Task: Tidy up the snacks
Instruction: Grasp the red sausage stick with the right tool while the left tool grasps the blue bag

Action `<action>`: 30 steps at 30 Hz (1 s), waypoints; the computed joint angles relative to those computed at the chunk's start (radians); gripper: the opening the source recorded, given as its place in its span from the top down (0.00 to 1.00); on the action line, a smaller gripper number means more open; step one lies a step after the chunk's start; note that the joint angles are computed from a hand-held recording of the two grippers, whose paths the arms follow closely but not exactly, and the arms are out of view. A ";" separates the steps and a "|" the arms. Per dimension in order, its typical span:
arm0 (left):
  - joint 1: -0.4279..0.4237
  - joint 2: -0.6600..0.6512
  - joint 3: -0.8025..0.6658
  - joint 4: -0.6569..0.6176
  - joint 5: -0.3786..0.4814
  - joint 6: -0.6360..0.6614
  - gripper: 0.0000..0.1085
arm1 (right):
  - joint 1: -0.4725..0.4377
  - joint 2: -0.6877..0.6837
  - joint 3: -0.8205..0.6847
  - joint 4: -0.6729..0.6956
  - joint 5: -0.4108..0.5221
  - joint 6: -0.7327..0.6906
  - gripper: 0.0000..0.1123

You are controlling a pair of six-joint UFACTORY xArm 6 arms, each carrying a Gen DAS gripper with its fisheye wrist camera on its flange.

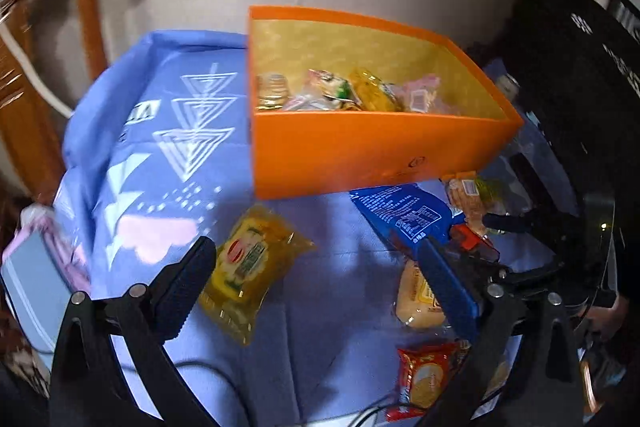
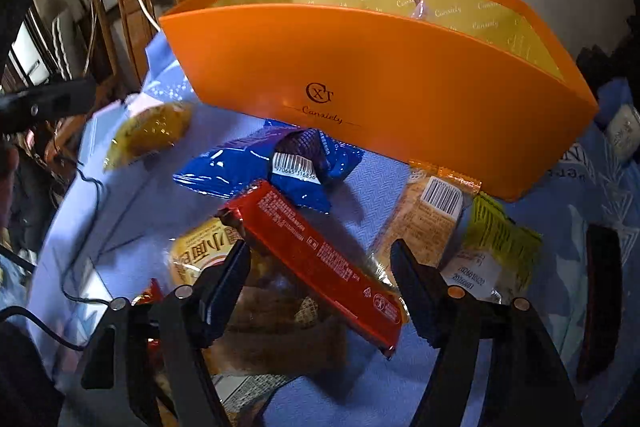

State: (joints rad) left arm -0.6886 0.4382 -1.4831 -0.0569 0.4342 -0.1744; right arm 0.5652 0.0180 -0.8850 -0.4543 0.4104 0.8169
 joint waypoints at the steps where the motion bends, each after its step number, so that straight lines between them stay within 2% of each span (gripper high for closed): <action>1: -0.001 0.017 -0.021 -0.035 0.007 0.045 0.09 | 0.002 0.007 -0.013 0.022 0.025 0.004 0.78; 2: -0.003 0.040 -0.047 -0.071 0.016 0.092 0.09 | 0.001 0.001 -0.013 0.003 0.036 0.038 0.81; 3: -0.005 0.056 -0.067 -0.088 0.027 0.110 0.09 | 0.005 -0.006 -0.016 -0.027 0.058 0.081 0.88; 6: -0.020 0.115 -0.141 -0.161 0.070 0.183 0.09 | 0.030 -0.074 0.002 -0.125 0.134 0.269 0.89; 10: -0.058 0.179 -0.204 -0.087 0.063 0.170 0.09 | 0.080 -0.170 0.034 -0.199 0.231 0.461 0.89; 15: -0.104 0.285 -0.303 0.006 0.060 0.183 0.09 | 0.124 -0.278 0.089 -0.218 0.298 0.651 0.89; 19: -0.126 0.390 -0.406 0.175 0.064 0.149 0.09 | 0.161 -0.342 0.119 -0.255 0.348 0.788 0.89; 21: -0.128 0.424 -0.440 0.178 0.045 0.164 0.09 | 0.188 -0.371 0.129 -0.271 0.390 0.831 0.89; 22: -0.127 0.437 -0.461 0.162 0.051 0.173 0.17 | 0.207 -0.387 0.131 -0.273 0.424 0.845 0.89; 23: -0.127 0.454 -0.494 0.106 0.082 0.220 0.29 | 0.223 -0.403 0.133 -0.274 0.455 0.862 0.89; 24: -0.126 0.466 -0.520 0.067 0.108 0.250 0.30 | 0.226 -0.411 0.135 -0.276 0.467 0.871 0.89; 27: -0.129 0.453 -0.495 0.064 0.079 0.285 0.37 | 0.261 -0.470 0.151 -0.290 0.534 0.908 0.89; 30: -0.128 0.424 -0.462 0.009 0.057 0.330 0.46 | 0.288 -0.487 0.137 -0.299 0.595 0.910 0.89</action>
State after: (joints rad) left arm -0.8170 0.8625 -1.9449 -0.0475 0.4914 0.1558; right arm 0.8528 -0.4690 -0.7480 -0.7528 1.0051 1.7270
